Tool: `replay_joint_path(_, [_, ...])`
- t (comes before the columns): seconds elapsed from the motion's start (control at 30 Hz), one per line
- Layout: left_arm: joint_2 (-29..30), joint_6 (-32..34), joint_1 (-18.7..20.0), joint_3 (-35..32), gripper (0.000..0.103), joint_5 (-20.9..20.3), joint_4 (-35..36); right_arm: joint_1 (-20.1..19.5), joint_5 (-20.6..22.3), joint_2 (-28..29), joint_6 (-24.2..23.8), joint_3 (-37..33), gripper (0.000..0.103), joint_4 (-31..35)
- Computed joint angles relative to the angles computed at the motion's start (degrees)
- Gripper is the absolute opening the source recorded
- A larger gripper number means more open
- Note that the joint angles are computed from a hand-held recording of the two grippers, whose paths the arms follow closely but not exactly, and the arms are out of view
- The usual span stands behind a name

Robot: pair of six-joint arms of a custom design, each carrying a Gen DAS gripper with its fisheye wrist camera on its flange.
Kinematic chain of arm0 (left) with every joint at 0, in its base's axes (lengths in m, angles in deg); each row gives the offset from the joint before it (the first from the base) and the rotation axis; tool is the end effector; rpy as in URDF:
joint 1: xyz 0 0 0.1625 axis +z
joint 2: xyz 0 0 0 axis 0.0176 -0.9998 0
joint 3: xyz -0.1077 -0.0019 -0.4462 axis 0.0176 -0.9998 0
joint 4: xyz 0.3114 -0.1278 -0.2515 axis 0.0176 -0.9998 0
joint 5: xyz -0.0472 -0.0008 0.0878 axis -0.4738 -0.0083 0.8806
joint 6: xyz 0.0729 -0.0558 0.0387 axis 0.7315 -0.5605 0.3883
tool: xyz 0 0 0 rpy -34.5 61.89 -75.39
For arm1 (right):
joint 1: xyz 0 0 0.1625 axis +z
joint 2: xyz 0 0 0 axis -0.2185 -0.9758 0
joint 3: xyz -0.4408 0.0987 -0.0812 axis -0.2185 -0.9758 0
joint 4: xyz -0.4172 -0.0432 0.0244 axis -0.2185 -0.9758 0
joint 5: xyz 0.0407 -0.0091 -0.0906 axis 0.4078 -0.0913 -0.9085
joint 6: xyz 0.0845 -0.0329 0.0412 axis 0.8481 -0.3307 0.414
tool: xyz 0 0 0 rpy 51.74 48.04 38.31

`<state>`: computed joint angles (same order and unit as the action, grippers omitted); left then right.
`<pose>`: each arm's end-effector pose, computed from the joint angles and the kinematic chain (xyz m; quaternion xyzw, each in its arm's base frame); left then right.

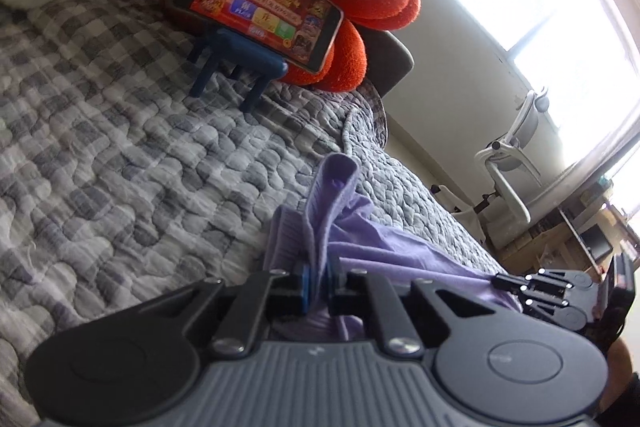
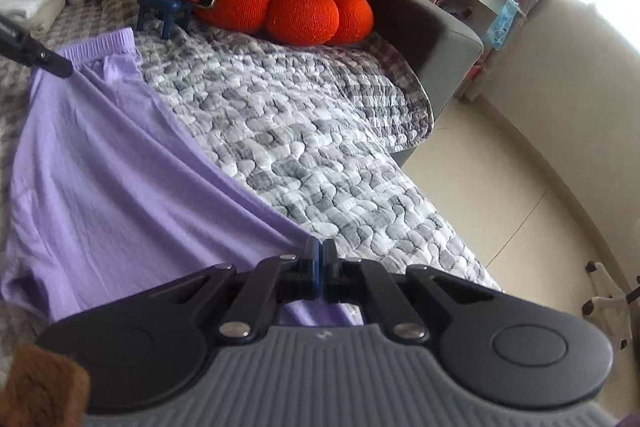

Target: Fold clothes

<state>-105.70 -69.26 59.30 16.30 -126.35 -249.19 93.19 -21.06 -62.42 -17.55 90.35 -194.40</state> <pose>-0.2457 -0.7644 0.0678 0.0773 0.9248 -0.3721 0.0173 -0.0190 -0.7894 0.3789 0.4483 -0.7748 0.2488 0.3698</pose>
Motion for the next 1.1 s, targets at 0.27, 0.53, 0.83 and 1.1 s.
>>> replay_joint_path(0.27, [-0.44, -6.75, 2.83, 1.01, 0.012, -8.04, -2.24, 0.4, 2.68, -0.96, 3.83, -0.24, 0.017, 5.61])
replay_joint_path(0.53, [-1.27, -4.84, 1.91, 2.9, 0.043, -6.02, -6.02, 2.29, 3.75, 2.07, 6.1, -4.15, 0.038, 11.28])
replay_joint_path(0.83, [-0.78, -1.13, 0.97, 1.85, 0.011, -0.72, -2.21, 2.92, 3.88, 3.43, 3.93, -3.02, 0.0, 5.66])
replay_joint_path(1.1, [-1.37, -0.93, 0.07, 2.25, 0.026, 1.89, -2.55, 2.48, 4.11, 1.73, 11.29, -0.84, 0.014, 2.63])
